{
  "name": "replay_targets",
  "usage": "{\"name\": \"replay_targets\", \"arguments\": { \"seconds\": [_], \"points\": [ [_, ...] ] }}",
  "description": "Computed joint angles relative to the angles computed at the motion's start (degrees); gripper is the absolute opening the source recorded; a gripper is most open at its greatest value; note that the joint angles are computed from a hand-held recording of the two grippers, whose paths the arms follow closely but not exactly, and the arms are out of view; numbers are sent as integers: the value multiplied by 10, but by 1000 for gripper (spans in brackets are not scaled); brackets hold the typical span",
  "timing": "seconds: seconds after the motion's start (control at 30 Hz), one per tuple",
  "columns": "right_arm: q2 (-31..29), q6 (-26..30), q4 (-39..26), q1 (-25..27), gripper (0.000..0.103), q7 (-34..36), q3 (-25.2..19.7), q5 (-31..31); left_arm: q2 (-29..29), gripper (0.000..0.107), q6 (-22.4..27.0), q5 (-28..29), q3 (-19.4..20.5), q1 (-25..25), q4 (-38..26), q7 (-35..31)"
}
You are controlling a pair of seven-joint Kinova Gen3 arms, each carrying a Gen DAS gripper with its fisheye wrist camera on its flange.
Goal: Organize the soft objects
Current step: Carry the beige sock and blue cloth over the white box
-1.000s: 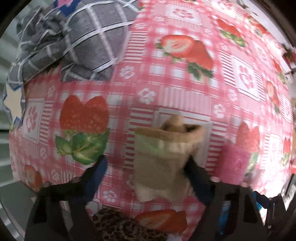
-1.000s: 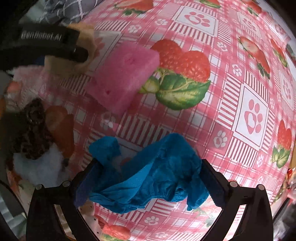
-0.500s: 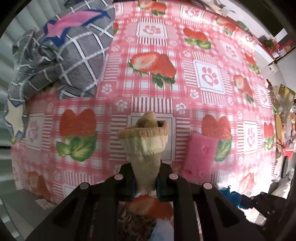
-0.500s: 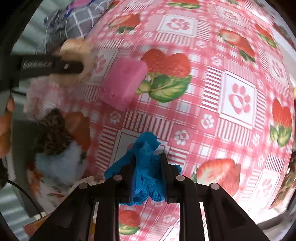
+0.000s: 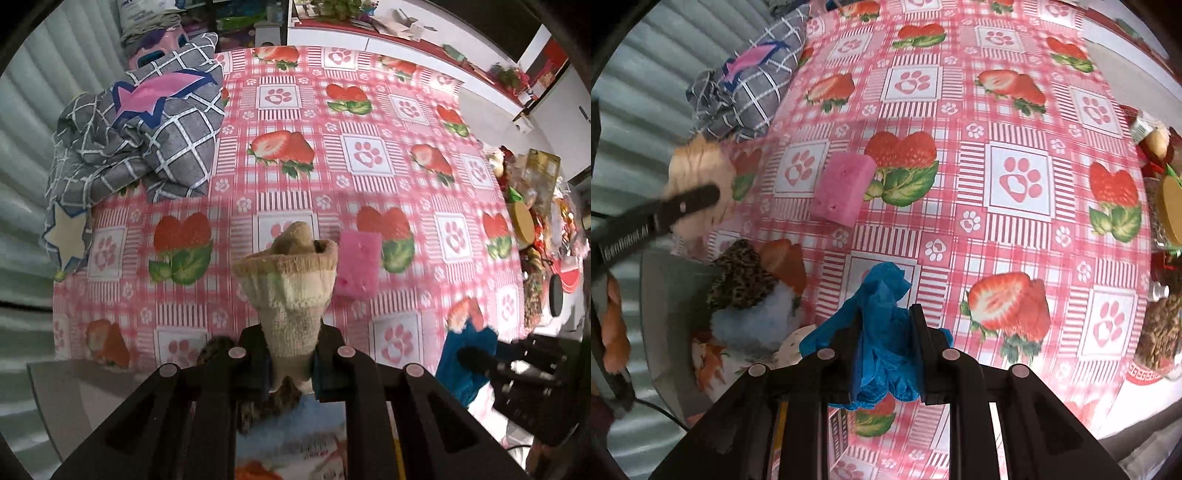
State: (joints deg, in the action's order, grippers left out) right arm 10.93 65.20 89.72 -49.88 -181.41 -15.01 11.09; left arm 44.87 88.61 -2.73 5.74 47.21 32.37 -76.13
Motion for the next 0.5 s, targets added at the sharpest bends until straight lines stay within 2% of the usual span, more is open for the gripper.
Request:
{"name": "replay_targets", "arguments": {
  "seconds": [0.33,0.5],
  "points": [
    [6,63,-48,-53,23,-89,-5,45,-116,17,-60,15,28,-18,167,0],
    [9,123,-86,-90,23,-140,-14,67,-171,17,-72,20,46,-30,233,-12]
  ]
}}
